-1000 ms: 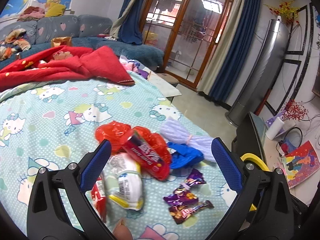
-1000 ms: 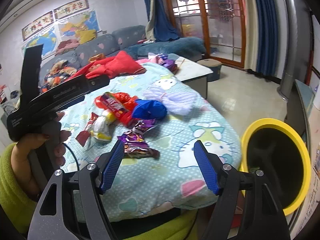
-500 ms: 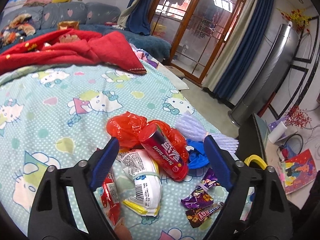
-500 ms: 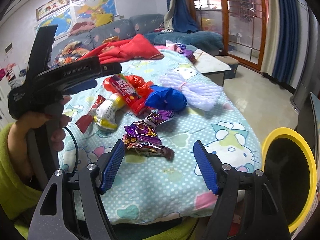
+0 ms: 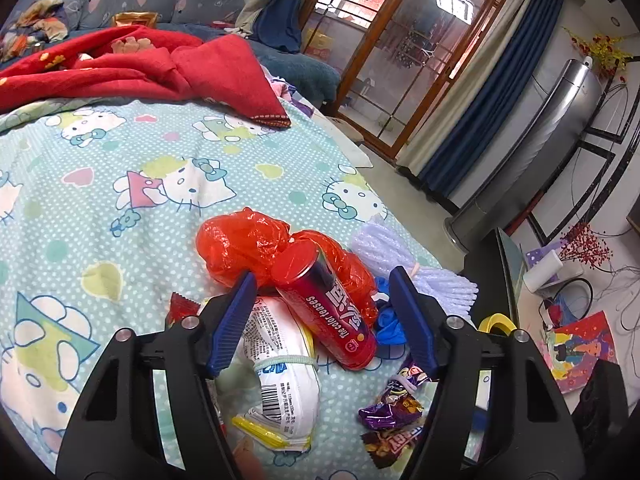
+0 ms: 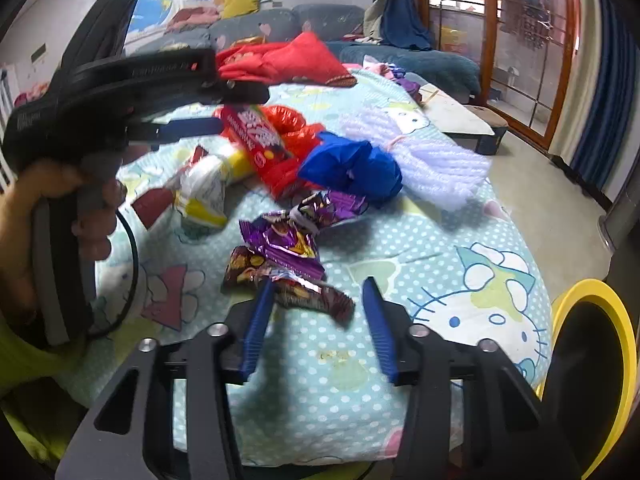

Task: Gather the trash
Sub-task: 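Grasp the red cylindrical can with the left gripper while the right gripper grasps a brown chocolate wrapper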

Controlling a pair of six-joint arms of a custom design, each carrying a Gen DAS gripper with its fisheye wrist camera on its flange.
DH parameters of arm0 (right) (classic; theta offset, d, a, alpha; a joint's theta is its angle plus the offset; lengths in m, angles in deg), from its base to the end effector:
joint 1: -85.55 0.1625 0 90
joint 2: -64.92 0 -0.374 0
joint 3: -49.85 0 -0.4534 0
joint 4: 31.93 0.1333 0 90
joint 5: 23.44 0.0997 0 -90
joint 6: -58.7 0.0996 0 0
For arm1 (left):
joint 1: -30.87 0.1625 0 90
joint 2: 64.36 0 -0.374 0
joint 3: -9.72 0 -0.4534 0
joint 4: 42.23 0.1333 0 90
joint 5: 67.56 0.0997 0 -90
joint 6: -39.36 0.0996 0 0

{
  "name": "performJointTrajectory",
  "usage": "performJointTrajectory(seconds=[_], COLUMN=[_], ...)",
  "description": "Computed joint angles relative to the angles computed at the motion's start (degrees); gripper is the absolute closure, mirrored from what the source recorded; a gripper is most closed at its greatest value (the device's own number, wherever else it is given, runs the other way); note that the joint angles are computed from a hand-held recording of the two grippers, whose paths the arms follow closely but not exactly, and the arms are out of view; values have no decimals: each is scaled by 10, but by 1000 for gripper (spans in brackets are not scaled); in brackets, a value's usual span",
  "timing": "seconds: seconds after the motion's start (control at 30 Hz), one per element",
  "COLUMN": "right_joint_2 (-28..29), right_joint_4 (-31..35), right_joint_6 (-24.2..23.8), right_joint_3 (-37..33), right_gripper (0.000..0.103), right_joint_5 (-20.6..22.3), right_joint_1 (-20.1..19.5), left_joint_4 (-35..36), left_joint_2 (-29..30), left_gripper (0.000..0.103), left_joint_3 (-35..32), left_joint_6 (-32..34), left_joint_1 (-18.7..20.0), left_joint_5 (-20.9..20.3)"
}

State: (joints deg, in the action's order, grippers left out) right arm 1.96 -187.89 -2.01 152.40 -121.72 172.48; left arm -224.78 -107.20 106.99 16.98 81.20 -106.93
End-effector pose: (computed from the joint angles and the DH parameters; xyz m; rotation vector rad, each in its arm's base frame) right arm 0.0838 -0.6580 0.1626 1.2821 -2.4268 0.4409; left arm -0.2565 -0.6387 0.0598 -0.0270 2.4275 -1.2935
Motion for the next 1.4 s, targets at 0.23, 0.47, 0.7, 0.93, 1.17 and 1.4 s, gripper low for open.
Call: performJointTrajectory(seconds=[0.23, 0.47, 0.7, 0.93, 1.17, 1.4], right_joint_2=[-2, -22, -36, -51, -61, -78], right_joint_4=[-11, -4, -2, 0, -8, -27], right_joint_6=[-25, -36, -22, -4, 16, 48], right_joint_3=[12, 33, 41, 51, 56, 58], right_gripper=[82, 91, 92, 93, 95, 95], right_joint_5=[-8, -11, -11, 0, 9, 23], right_joint_1=[0, 0, -1, -2, 1, -4], left_joint_4=[9, 19, 15, 1, -31, -52], left_joint_2=[1, -2, -9, -19, -29, -31], left_gripper=[58, 71, 75, 79, 80, 80], left_joint_3=[-2, 2, 10, 23, 35, 36], left_joint_6=[-12, -22, -33, -21, 15, 45], left_joint_1=[5, 6, 10, 2, -17, -34], left_joint_5=[-5, -9, -28, -44, -39, -37])
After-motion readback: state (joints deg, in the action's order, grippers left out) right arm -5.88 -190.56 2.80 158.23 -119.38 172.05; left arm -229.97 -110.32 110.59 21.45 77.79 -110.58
